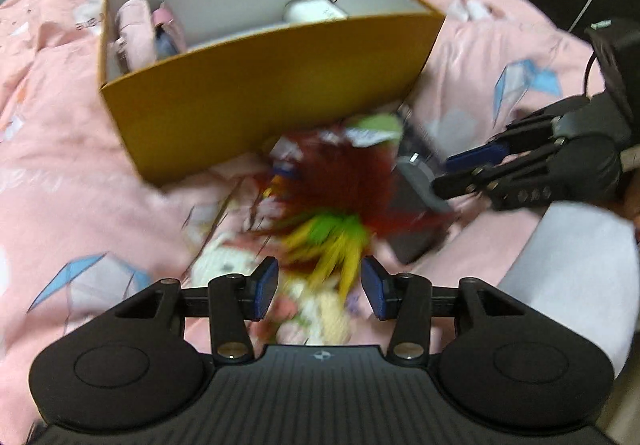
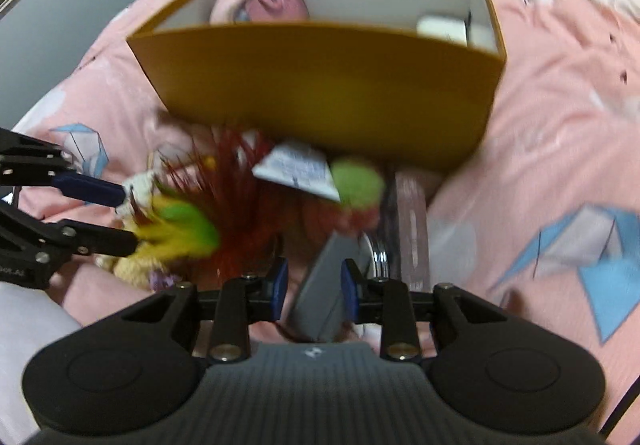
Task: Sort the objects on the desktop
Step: 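Move both open tools back to the item pile, then grasp dark gray box with right tool while left tool grasps white crocheted bunny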
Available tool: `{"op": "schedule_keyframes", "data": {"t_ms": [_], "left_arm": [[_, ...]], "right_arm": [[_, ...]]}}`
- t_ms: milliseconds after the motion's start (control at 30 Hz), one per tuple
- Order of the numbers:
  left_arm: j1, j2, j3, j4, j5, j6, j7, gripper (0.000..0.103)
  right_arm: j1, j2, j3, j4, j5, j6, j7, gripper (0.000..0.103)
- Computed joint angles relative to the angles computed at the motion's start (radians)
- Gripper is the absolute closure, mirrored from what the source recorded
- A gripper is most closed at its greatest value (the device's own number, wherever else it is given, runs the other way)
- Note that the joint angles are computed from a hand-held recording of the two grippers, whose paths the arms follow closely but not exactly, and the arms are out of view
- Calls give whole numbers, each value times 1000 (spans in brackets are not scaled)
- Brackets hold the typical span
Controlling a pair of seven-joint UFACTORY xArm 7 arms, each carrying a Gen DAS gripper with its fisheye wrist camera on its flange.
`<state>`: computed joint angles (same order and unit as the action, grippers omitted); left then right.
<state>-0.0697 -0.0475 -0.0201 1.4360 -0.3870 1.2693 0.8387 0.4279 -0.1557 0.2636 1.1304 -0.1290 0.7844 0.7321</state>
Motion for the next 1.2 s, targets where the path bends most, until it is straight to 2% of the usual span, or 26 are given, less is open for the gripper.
{"op": "schedule_keyframes", "data": {"t_ms": [133,200,300,400,533,733,1033,1100,1200], "left_arm": [[9,-13,4,-11,49,-15,-83,43],[14,-3,5,-2,70,-17,-162,42],[29,54,13,56,63,55,-322,40],[50,103,17,97,23,132,-418,40],[65,124,12,91,0,135,-510,38],[66,157,-2,96,-7,130,-563,34],[58,173,-14,80,18,103,-563,28],[56,170,-15,72,22,93,-557,30],[59,152,-12,56,15,83,-546,40]], "right_arm": [[0,4,-10,-8,57,25,10,70],[-1,9,-10,-9,67,37,28,64],[-3,11,-11,-13,66,38,49,61],[-4,10,-20,-25,95,18,50,58],[-5,10,-35,-45,167,-20,29,56],[-6,26,-40,-35,216,-30,3,55],[-13,68,-50,-24,274,-24,-11,56],[-13,80,-51,-21,282,-28,-16,61],[-13,83,-51,-18,286,-32,-22,62]]}}
